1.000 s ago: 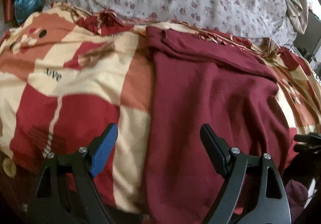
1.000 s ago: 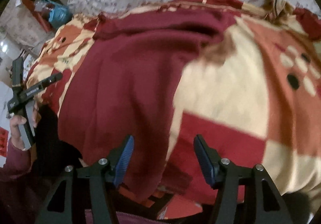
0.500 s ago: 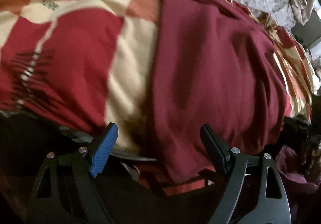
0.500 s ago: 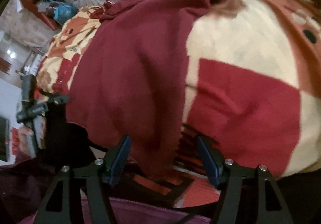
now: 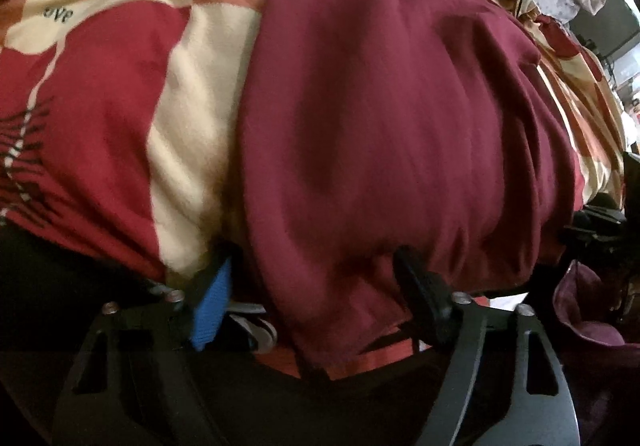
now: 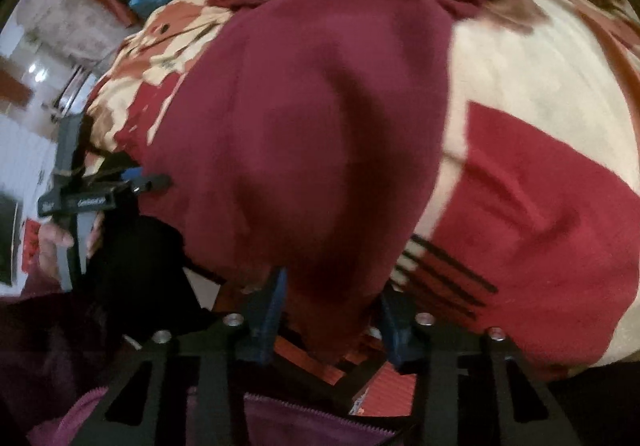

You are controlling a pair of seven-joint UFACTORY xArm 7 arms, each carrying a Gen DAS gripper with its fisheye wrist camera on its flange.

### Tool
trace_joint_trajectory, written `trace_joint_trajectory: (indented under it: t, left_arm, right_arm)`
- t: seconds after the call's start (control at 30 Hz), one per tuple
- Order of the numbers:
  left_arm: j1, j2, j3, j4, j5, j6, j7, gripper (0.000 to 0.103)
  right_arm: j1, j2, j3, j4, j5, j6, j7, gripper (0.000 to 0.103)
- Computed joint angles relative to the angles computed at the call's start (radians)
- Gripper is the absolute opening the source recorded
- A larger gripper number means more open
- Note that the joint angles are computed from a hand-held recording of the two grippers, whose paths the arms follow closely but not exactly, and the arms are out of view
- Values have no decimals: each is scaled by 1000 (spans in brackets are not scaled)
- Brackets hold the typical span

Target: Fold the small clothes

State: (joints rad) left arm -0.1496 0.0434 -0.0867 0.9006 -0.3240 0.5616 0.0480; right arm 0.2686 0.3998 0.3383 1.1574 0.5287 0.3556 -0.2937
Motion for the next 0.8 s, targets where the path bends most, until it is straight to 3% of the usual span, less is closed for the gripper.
trace_joint_trajectory:
  t: [0.03, 0.1, 0.2, 0.27, 0.33, 0.37, 0.47, 0.67, 0.73, 0.8]
  left_arm:
    - [-1, 0, 2, -2, 21, -5, -26, 65]
    - [1, 2, 3, 4, 12, 2, -34, 63]
    - [4, -13, 7, -12, 19, 0, -49, 50]
    - [6, -33, 9, -32, 17, 1, -42, 27]
    - [2, -41, 7, -39, 21, 2, -36, 15]
    - [-2, -48, 5, -46, 42, -7, -44, 12]
    - [-6, -89, 10, -80, 38, -18, -37, 7]
    - [-31, -232, 66, -137, -173, -6, 111, 5]
    - [-49, -257, 94, -141, -261, 18, 185, 5]
    - [-50, -266, 95, -150, -283, 14, 203, 5]
  right_arm:
    - [2, 1, 1, 3, -7, 3, -6, 40]
    - [10, 21, -8, 21, -24, 13, 3, 40]
    - [-33, 49, 34, 30, 53, -5, -15, 40]
    - [-33, 36, 34, 19, 56, -10, -25, 38]
    - [-5, 17, 11, 0, 27, -34, 5, 17]
    - [-27, 15, 30, -4, 54, -35, -10, 12]
    - [-78, 10, 75, -10, 163, -6, -59, 9]
    - [-152, -71, 149, -56, 438, 86, -293, 7]
    - [-146, -88, 152, -65, 499, 115, -344, 7]
    - [-115, -94, 135, -71, 500, 126, -353, 7]
